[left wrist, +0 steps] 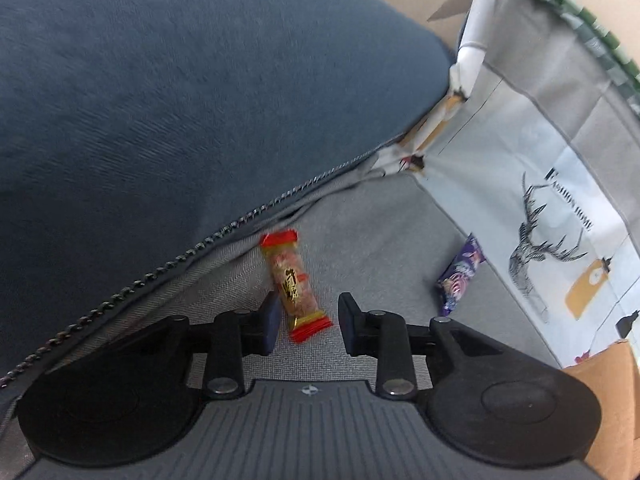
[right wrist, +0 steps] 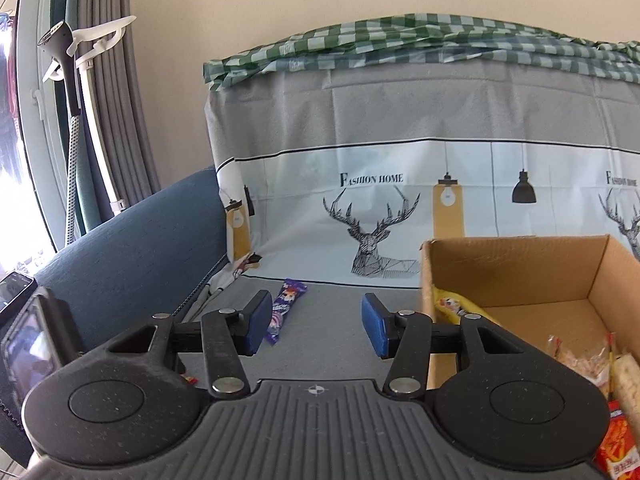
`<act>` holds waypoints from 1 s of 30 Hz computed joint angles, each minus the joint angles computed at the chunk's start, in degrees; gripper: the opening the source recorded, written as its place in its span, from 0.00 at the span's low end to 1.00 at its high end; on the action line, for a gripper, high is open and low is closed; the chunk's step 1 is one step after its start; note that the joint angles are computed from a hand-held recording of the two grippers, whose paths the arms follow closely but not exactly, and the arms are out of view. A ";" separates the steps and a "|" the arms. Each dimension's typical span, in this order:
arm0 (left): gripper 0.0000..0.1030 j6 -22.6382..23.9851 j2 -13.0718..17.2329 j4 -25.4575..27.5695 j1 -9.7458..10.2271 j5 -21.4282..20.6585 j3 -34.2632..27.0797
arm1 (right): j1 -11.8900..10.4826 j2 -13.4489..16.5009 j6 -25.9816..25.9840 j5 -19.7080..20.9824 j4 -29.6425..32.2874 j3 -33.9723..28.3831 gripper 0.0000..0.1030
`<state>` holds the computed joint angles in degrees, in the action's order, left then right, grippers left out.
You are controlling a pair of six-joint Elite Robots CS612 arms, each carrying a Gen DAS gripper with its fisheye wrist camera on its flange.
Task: Organize snacks
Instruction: 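Move both tools from the box back toward the remaining candies, then lower the left tool onto the red-wrapped candy while the right tool grasps the purple candy bar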
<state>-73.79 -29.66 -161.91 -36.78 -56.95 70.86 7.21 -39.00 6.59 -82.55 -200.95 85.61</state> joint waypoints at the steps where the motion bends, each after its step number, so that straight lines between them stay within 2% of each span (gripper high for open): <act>1: 0.32 0.37 0.17 1.45 0.11 -0.24 -0.62 | 0.12 0.09 -0.20 0.08 0.26 -0.13 0.51; 5: 0.32 1.92 0.60 3.55 0.13 0.53 -1.59 | 0.52 0.36 -0.83 0.19 0.85 -0.54 0.54; 9: 0.19 3.46 0.96 6.18 -0.03 1.71 -2.69 | 0.78 0.69 -1.96 -0.07 1.00 -1.02 0.57; 11: 0.16 3.14 0.70 5.74 -0.01 1.44 -2.19 | 0.87 0.83 -2.52 0.11 1.81 -1.54 0.59; 18: 0.14 0.70 0.45 4.14 0.37 -0.68 -1.67 | 1.83 2.84 -1.54 0.73 10.40 -7.66 0.61; 23: 0.14 -1.66 0.24 2.98 0.79 -2.53 -1.23 | 3.14 7.20 -0.69 -0.19 19.85 -17.46 0.61; 30: 0.14 -4.07 -0.34 2.35 1.61 -6.26 -0.74 | 4.87 17.13 -1.64 -4.90 37.47 -36.76 0.68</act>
